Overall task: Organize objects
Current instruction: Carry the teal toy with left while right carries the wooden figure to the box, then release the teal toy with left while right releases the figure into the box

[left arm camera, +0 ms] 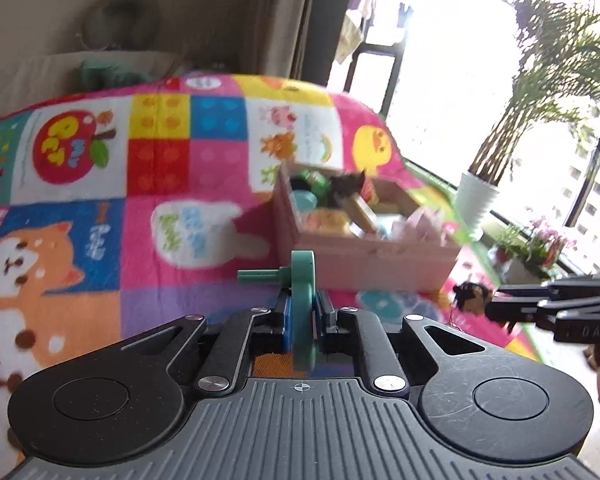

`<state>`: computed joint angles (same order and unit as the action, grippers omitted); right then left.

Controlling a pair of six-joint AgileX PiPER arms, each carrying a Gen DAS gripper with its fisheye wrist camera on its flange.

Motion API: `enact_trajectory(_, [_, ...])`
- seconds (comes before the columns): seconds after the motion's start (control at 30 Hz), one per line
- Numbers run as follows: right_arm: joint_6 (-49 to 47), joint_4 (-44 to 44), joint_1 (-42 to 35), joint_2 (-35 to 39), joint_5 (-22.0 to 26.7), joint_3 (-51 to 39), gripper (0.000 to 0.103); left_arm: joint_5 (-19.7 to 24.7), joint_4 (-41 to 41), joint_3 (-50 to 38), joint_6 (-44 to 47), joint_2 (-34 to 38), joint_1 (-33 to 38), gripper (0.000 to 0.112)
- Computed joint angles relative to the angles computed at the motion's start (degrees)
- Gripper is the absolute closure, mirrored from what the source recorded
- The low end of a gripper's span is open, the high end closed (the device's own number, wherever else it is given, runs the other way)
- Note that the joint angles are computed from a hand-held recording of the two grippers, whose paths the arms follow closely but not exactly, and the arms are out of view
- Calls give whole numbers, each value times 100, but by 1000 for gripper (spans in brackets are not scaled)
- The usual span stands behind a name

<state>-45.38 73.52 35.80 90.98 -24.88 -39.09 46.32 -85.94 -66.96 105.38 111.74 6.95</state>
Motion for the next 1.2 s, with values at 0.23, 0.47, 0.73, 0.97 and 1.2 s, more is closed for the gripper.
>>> enact_trajectory(0.23, [861,-736,-30,-512,-533,438,74,-266,50,-1987,-1463,418,-1174,95])
enact_trajectory(0.47, [1620,-1366,-354,-341,-426,594,74,-1156,928,-3435,-2664,1656,-1823,93])
enact_trajectory(0.73, [1504,-1573,-946,-418,-222,183,74,-312,214,-2121,-1642,1395,-904,94])
enact_trajectory(0.97, [571,-847,-1829,27,471,-1461,61,167,409,-1646,-1457,1257,-369,94])
enact_trajectory(1.2, [355,-705,-1672,146,-31,-1086,58,198,516,-1956,-1738,1454,-345,94])
